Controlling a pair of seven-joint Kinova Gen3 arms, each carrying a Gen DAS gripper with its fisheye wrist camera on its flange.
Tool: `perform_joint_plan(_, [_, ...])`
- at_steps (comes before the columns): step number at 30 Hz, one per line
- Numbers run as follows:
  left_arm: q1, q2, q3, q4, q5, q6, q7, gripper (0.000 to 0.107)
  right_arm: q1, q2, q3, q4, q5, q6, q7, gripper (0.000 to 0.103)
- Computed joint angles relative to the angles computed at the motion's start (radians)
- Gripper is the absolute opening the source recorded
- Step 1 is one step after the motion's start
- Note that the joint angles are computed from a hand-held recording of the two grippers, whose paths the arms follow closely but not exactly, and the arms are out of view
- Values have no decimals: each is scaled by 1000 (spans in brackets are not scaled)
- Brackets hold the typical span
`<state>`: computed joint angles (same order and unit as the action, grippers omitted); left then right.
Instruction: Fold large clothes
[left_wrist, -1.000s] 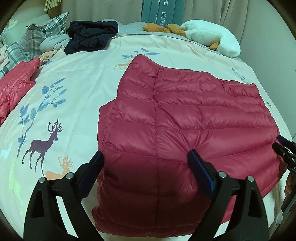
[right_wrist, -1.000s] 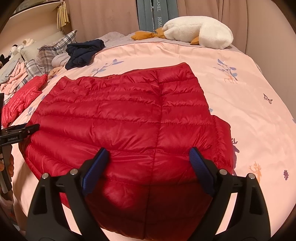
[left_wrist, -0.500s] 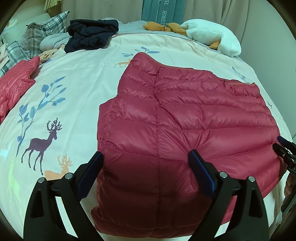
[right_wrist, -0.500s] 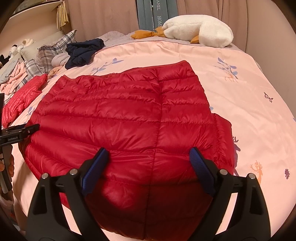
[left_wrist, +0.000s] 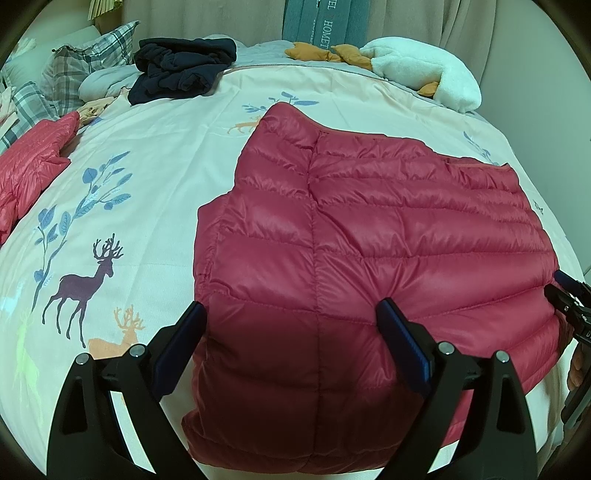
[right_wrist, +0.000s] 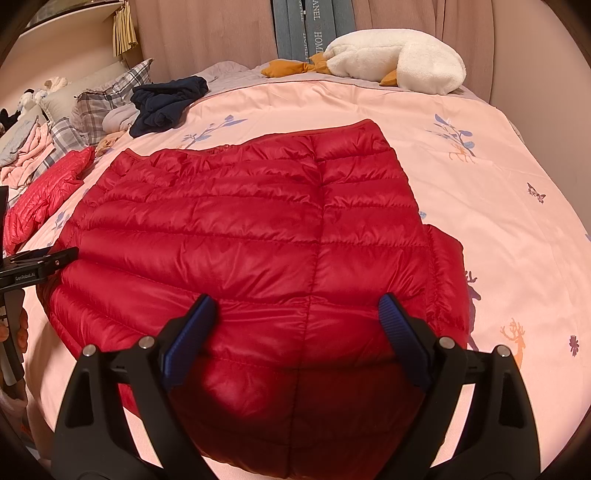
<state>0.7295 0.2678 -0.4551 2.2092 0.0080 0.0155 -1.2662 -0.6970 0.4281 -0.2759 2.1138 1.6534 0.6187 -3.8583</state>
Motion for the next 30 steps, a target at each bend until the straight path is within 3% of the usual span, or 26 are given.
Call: perform_joint_plan(30, [-16,4,13,6,24,-7,-23,97,4,0,-1,0,2,-2,0,93])
